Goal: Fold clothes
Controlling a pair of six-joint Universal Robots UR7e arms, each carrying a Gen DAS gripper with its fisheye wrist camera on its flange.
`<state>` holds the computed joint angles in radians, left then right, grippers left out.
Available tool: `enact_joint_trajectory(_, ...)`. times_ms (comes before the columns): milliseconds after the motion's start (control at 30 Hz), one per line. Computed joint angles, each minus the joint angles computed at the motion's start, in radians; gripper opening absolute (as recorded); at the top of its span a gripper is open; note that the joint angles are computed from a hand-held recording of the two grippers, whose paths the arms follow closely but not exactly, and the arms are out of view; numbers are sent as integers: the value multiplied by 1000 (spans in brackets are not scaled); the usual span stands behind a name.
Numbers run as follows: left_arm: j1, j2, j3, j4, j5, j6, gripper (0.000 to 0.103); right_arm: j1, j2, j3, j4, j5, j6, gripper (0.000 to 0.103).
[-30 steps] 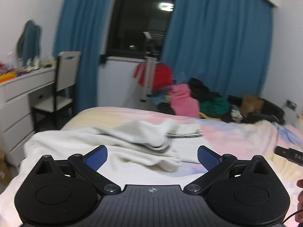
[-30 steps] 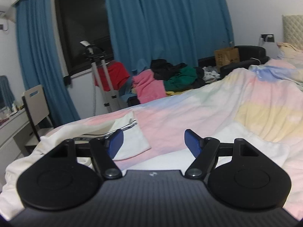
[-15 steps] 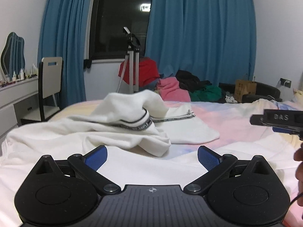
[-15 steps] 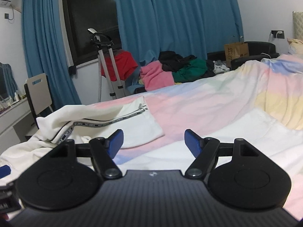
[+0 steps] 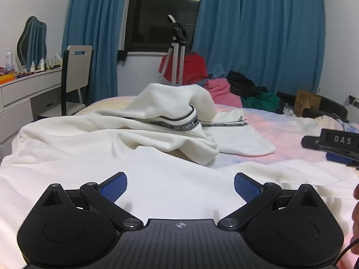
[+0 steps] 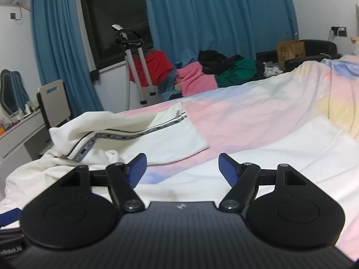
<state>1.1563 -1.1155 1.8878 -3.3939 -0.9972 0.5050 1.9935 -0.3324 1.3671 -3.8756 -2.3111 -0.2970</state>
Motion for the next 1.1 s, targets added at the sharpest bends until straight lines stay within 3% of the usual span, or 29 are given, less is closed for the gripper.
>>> enact_joint_trajectory(167, -12, -18, 21, -25, 24, -36, 102, -21, -53, 84, 51, 104, 156, 72)
enact_joint_trajectory(333, -10, -13, 9, -20, 40, -107, 102, -72, -104, 119, 167, 252, 378, 72)
enact_joint_trajectory(467, 10, -8, -21, 47, 15, -180, 102, -128, -95, 32, 325, 338, 561, 71)
enact_joint_trajectory(633, 45, 38, -81, 87, -8, -209, 102, -179, 23, -194, 447, 342, 675, 69)
enact_joint_trajectory(700, 60, 55, -100, 99, -29, -193, 102, -188, 92, -321, 499, 304, 686, 66)
enact_joint_trajectory(833, 82, 90, -131, 89, -53, -136, 102, -186, 238, -600, 550, 211, 629, 65)
enact_joint_trajectory(900, 94, 100, -148, 105, -70, -146, 102, -184, 293, -724, 614, 149, 621, 37)
enact_joint_trajectory(933, 98, 104, -155, 115, -76, -150, 102, -183, 307, -767, 649, 119, 618, 8)
enact_joint_trajectory(1033, 100, 110, -164, 128, -82, -144, 102, -183, 302, -805, 673, 75, 584, 7)
enact_joint_trajectory(1100, 99, 105, -154, 119, -99, -127, 102, -179, 293, -823, 641, 47, 499, 6)
